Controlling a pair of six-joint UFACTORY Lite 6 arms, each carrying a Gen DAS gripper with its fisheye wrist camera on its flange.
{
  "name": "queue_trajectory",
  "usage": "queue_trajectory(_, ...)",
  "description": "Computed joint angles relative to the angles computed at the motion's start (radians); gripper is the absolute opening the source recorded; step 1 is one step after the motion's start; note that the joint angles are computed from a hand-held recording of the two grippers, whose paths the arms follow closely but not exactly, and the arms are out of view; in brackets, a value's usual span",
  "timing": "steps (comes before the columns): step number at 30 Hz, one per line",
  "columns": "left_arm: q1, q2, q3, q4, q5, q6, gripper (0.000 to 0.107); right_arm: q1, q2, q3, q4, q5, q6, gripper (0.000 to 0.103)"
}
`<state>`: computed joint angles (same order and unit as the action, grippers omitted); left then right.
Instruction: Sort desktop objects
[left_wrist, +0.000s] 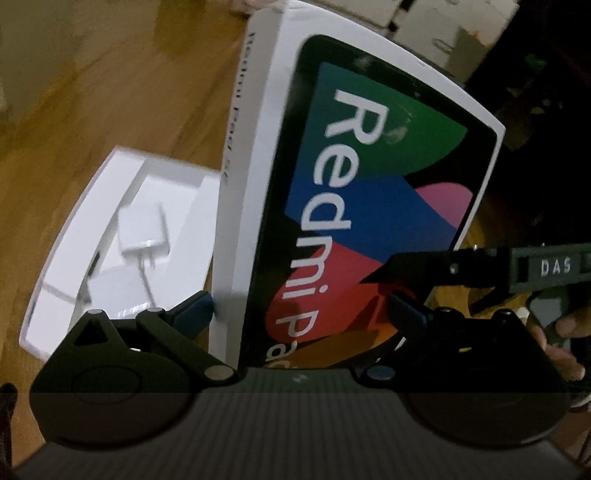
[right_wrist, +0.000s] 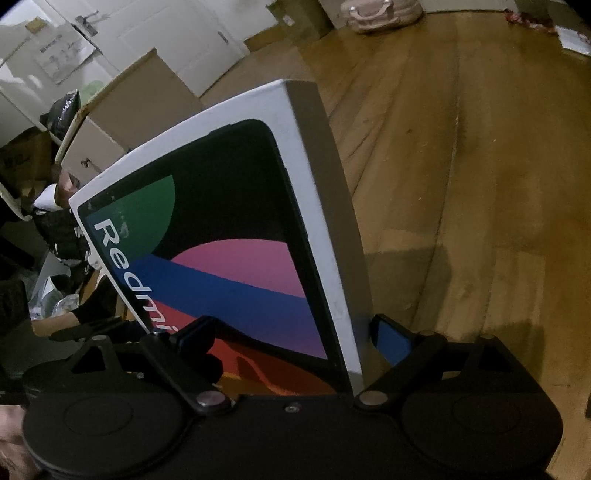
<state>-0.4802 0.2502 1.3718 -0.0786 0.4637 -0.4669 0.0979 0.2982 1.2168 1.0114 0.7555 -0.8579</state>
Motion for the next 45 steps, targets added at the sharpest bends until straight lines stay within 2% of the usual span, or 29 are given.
queue_trajectory(8,0.134,-0.054,-0.044,-0.214,0.03,0.175,0.101,0.082,0.148,0.259,-0.134,0.085,0.215,0.095)
queue_trajectory(17,0.227,-0.074,-0.067,-0.372,0.061,0.274,0.101,0.184,0.362,0.675,-0.38,0.232,0.501,0.094)
queue_trajectory(21,0.261,-0.065,-0.115,-0.467,0.003,0.369,0.101,0.227,0.483,0.86,-0.483,0.302,0.6,0.094)
queue_trajectory(24,0.259,-0.039,-0.126,-0.39,-0.029,0.303,0.101,0.259,0.598,1.007,-0.523,0.348,0.665,0.094)
queue_trajectory(26,0.265,-0.032,-0.131,-0.337,-0.036,0.263,0.101,0.271,0.6,0.968,-0.499,0.301,0.652,0.094)
queue_trajectory(35,0.282,-0.003,-0.122,-0.295,-0.05,0.231,0.101,0.261,0.54,0.766,-0.354,0.178,0.573,0.094)
queue_trajectory(45,0.311,0.021,-0.108,-0.308,-0.013,0.294,0.101,0.272,0.539,0.732,-0.331,0.165,0.562,0.094)
